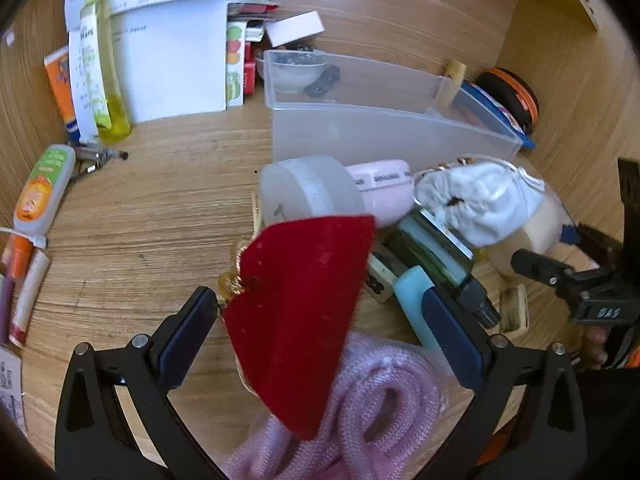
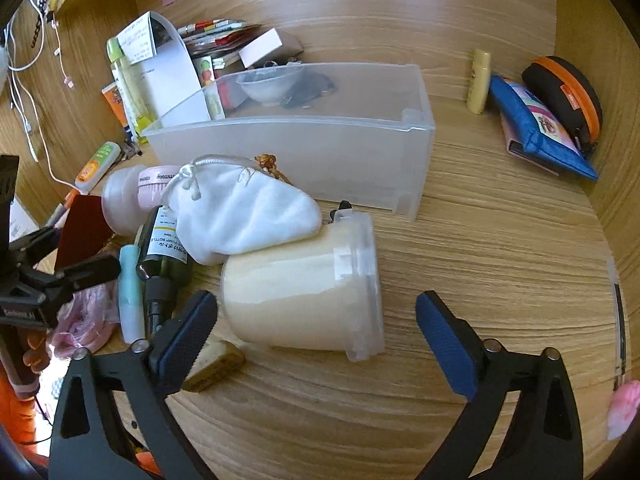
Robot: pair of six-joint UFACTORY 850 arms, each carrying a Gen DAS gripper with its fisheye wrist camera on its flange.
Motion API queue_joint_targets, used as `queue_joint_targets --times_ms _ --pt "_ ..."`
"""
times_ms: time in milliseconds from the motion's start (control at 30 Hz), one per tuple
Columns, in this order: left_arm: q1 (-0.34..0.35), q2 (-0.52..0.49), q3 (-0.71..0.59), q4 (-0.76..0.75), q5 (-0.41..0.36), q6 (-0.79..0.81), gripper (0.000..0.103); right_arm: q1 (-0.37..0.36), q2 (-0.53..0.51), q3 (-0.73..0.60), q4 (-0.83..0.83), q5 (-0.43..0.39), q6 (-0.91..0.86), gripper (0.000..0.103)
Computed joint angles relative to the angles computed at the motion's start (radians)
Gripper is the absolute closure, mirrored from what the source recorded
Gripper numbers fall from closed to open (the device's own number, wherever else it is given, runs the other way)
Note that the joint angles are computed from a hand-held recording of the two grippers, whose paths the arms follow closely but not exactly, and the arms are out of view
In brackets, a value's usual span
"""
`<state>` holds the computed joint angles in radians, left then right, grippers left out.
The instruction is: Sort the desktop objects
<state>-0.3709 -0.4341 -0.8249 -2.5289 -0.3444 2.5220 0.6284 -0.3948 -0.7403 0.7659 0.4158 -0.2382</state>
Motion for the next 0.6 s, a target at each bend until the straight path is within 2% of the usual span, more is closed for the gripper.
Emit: queue_joint_targets --times_ms 67,133,233,333,367,467,500,600 --pt "0.023 -0.008 -0.009 0.113 -0.019 -0.117 0.000 -0.008 -0.004 -0.005 -0.032 -0.020 0.024 0.023" --pt "0.042 -0.007 -0.007 0.175 -0.042 -0.188 0.000 -0.021 -0.002 0.001 -0.132 -0.033 0.119 0.026" --pt "0.059 0.009 0.010 0.149 -0.063 -0.169 0.000 -0.026 0.003 0.006 -0.200 -0.038 0.175 0.033" --pt "0.066 0.019 0.024 0.082 -0.072 -0.093 0.001 -0.017 0.004 0.006 -0.158 -0.027 0.125 0.034" --pt "0.067 0.018 0.024 0.078 -0.071 -0.085 0.003 -0.014 0.005 0.006 -0.146 -0.024 0.108 0.034" --pt "0.069 -0.004 0.000 0.165 -0.049 -0.144 0.028 -0.013 0.008 0.008 -0.131 -0.020 0.082 0.035" --pt "0.068 -0.014 -0.011 0.193 -0.036 -0.168 0.032 -0.013 0.009 0.009 -0.131 -0.019 0.080 0.035" --pt "0.062 -0.035 -0.029 0.190 -0.017 -0.164 0.033 -0.011 0.018 0.018 -0.115 -0.008 0.064 0.037"
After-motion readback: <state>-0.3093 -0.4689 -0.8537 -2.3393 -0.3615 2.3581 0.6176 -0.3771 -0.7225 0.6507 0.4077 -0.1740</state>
